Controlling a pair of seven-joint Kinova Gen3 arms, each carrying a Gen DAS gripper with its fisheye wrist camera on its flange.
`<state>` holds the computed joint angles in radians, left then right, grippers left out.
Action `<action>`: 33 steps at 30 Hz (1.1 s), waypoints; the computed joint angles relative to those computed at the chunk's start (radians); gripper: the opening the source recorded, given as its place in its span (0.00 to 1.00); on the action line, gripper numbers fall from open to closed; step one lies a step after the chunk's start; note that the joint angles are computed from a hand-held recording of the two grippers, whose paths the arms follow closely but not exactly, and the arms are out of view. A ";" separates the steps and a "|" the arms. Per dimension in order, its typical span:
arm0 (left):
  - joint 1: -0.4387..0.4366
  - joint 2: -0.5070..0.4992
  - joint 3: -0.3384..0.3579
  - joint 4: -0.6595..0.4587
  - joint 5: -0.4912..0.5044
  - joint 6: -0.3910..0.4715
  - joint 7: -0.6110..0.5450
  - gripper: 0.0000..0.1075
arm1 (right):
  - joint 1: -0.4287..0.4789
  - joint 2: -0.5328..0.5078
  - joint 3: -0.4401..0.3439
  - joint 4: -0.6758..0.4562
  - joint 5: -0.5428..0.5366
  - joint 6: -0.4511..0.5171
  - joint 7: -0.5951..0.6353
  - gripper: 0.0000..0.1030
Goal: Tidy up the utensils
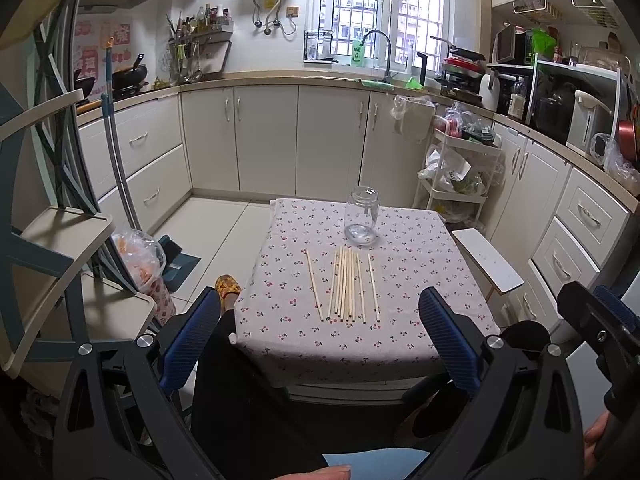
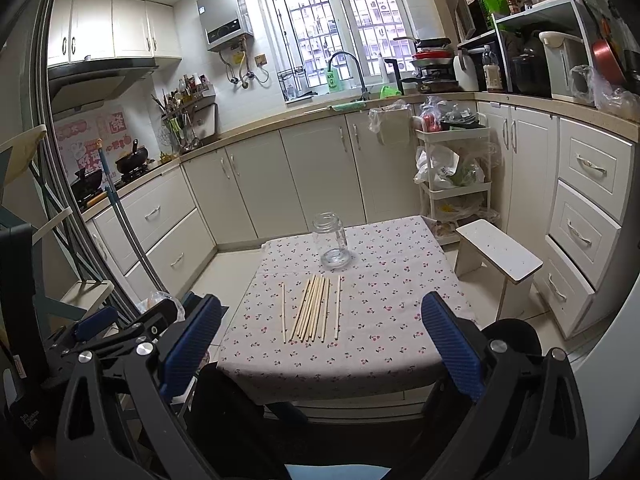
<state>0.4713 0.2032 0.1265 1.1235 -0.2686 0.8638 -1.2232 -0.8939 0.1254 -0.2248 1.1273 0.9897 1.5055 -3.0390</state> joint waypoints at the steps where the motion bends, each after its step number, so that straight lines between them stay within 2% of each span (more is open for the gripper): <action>1: 0.000 -0.001 0.000 0.000 0.000 0.000 0.000 0.89 | 0.000 -0.001 0.000 0.000 0.001 0.001 0.001 0.93; 8: -0.001 -0.010 0.000 0.009 -0.002 -0.011 0.005 0.89 | -0.006 -0.006 -0.004 0.004 0.012 0.006 -0.002 0.93; 23: -0.026 -0.063 0.014 0.071 -0.008 -0.093 0.030 0.89 | -0.037 -0.007 -0.016 -0.020 0.089 0.038 0.012 0.93; 33: -0.043 -0.084 0.022 0.092 -0.003 -0.119 0.030 0.89 | -0.042 -0.020 -0.026 0.007 0.114 0.035 -0.003 0.93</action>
<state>0.4286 0.1189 0.1490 1.2159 -0.2712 0.7452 -1.1932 -0.9361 0.1053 -0.2512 1.1343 1.1036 1.5401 -3.0418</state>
